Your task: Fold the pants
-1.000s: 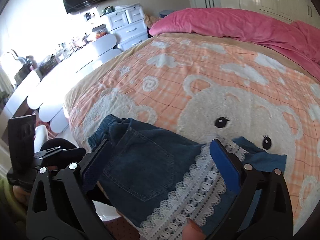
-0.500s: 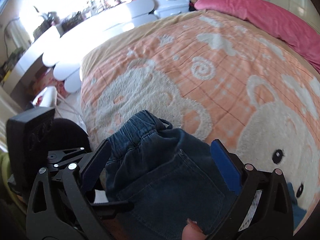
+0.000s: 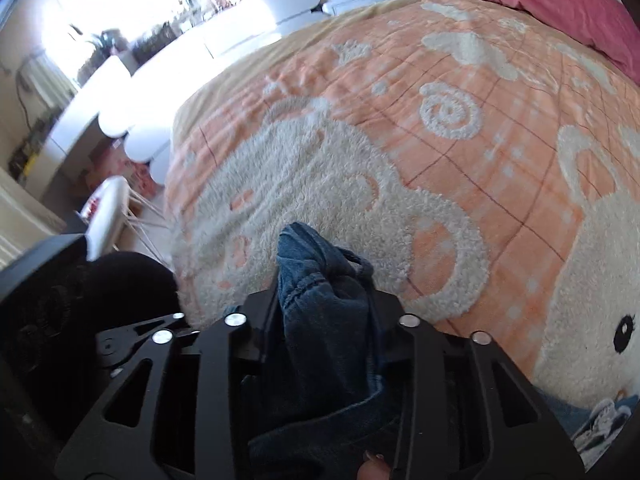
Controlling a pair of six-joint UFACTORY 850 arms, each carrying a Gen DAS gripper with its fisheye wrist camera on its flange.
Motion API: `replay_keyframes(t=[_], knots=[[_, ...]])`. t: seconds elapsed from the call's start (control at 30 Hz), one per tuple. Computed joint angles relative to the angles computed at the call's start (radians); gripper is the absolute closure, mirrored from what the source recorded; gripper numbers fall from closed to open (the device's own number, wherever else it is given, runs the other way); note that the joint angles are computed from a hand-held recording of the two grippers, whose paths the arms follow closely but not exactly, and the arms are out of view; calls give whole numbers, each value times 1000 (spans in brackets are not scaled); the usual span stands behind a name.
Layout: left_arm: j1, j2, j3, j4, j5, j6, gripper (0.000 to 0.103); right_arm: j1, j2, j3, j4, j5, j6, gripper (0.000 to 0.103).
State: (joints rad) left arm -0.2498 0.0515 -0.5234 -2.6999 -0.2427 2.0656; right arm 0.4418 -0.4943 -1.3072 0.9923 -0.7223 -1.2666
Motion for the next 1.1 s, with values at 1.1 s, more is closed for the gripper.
replay_keyframes(t=[1.1], knots=[[-239,-193,-238,368,-281,-159,19,-452,229,241,397,-154,-227,43]])
